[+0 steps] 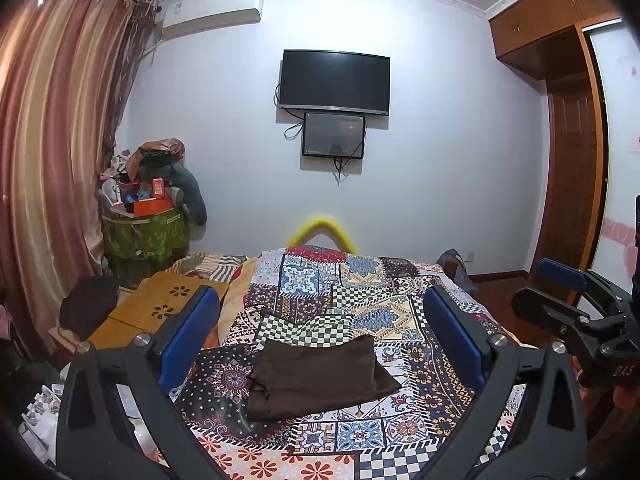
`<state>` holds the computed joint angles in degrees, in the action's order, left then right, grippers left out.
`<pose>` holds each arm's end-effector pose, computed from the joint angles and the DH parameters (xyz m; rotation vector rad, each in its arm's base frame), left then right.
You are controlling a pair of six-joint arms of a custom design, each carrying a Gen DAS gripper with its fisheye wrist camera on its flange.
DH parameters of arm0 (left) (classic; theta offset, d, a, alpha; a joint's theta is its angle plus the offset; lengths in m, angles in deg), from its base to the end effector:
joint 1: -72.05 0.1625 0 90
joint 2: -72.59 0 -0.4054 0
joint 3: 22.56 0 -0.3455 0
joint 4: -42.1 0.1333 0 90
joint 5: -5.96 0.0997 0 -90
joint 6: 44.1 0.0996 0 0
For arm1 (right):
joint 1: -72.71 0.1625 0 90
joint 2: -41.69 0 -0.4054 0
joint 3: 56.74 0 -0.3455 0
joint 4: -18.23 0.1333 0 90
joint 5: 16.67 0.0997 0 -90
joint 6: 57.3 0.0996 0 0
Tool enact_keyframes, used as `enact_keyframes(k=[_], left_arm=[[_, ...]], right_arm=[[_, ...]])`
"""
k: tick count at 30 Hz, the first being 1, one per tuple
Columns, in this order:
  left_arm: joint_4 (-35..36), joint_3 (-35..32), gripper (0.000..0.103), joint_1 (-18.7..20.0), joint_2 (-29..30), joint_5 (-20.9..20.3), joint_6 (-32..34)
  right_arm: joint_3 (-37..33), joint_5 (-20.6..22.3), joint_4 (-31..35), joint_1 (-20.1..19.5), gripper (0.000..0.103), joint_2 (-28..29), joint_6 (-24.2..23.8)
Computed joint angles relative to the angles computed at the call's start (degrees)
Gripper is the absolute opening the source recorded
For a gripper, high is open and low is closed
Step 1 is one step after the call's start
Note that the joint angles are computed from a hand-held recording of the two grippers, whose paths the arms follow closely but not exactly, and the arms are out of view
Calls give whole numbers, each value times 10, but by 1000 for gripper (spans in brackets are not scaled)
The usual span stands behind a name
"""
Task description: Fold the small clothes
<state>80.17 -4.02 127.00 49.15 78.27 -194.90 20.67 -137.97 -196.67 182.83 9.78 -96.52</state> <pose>-0.2917 -0.7006 0.2179 1.1754 2.2760 -1.3995 0.3133 -0.6182 0.2127 0.5741 -1.9288 1.5136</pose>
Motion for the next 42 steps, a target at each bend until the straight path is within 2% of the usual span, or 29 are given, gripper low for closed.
enact_keyframes(k=[3,23,33,38,42], left_arm=[[13,-23,103,0,11,-1,0],[28,-50,103,1,26,-2,3],[11,-23,103,2,14,7,13],[28,-40,103,3,22,12,20],[63,-93,103,3,46,13,12]], right_arm=[[-2,-4,2,1,103,1,2],[-6,-13,7,4,103,0,9],[-6,-16,2,4,103,0,8],[-5,-17,1,4,103,0,10],[-5,-17,1,4,103,0,10]])
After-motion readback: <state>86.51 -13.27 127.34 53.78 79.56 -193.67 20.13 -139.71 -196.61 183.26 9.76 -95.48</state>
